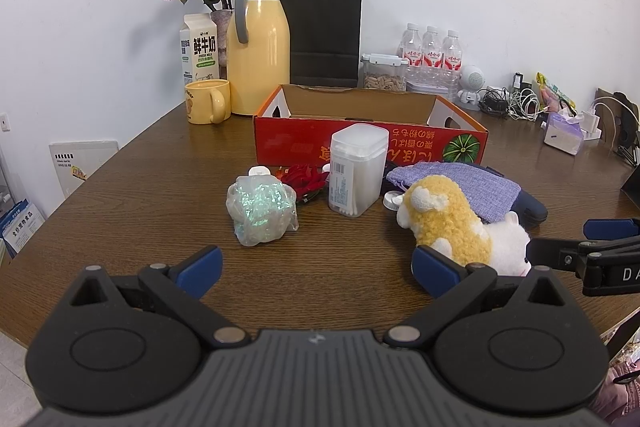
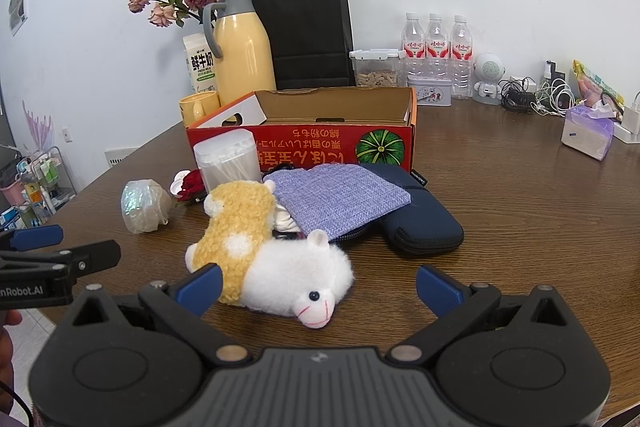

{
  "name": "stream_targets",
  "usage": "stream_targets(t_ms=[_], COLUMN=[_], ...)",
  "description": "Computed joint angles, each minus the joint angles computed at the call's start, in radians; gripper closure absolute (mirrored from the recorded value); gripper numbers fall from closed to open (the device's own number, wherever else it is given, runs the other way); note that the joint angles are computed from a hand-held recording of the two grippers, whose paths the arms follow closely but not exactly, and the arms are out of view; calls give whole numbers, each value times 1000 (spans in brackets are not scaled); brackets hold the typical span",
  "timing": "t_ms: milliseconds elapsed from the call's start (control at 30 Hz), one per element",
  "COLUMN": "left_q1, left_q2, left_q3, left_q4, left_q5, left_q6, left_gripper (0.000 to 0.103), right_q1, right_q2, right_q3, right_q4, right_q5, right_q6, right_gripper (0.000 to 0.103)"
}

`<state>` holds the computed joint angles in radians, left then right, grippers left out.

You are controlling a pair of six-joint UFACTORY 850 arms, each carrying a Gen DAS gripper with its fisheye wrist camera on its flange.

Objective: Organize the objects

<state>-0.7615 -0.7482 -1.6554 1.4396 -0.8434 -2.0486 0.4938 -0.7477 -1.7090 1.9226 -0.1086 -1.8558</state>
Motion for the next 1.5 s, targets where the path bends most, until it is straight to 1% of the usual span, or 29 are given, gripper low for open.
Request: stream_targets(t_ms=[367, 500, 567, 667, 767, 867, 1000, 1067, 1200, 1267, 1333, 1400, 1500], left_q1=[0, 1, 3, 8, 20, 38, 74, 90, 112, 123, 134, 144, 160], left_q2=[0, 4, 5, 5, 5, 1, -6, -7, -4, -3, -2, -5, -14], left_q3=[0, 6, 14, 10, 5, -9, -23, -24, -12, -6, 0, -2, -12], left_q4=[0, 0, 5, 11, 21, 1, -47, -62, -59, -56, -53, -53, -54], left_q5=[1, 1, 2, 6, 13, 20, 45, 56, 74, 92, 110, 128, 159], left_q6=[0, -4, -12, -1, 4, 25, 47, 54, 46, 43, 42, 49, 68], left_gripper=[0, 0, 0, 0, 0, 0, 0, 0, 0, 0, 0, 0, 0], right_q1=[0, 0, 1, 1, 6, 11, 18, 22, 24, 26, 29, 31, 32], right_q2=[0, -2, -8, -21, -38, -72, -139, -176, -242, -283, -327, -371, -442], right_q3=[0, -7, -17, -43, -76, -136, -253, -315, -428, -498, -574, -648, -771], right_q4=[0, -77, -141, -307, -411, -600, -883, -977, -1097, -1178, -1254, -1314, -1380], right_q5=[0, -1, -4, -20, -39, -67, -123, -151, -228, -275, -320, -365, -427], right_q6=[0, 71, 128, 270, 336, 495, 753, 846, 972, 1060, 1147, 1217, 1306], right_gripper=[0, 0, 0, 0, 0, 0, 0, 1, 14, 21, 30, 36, 38])
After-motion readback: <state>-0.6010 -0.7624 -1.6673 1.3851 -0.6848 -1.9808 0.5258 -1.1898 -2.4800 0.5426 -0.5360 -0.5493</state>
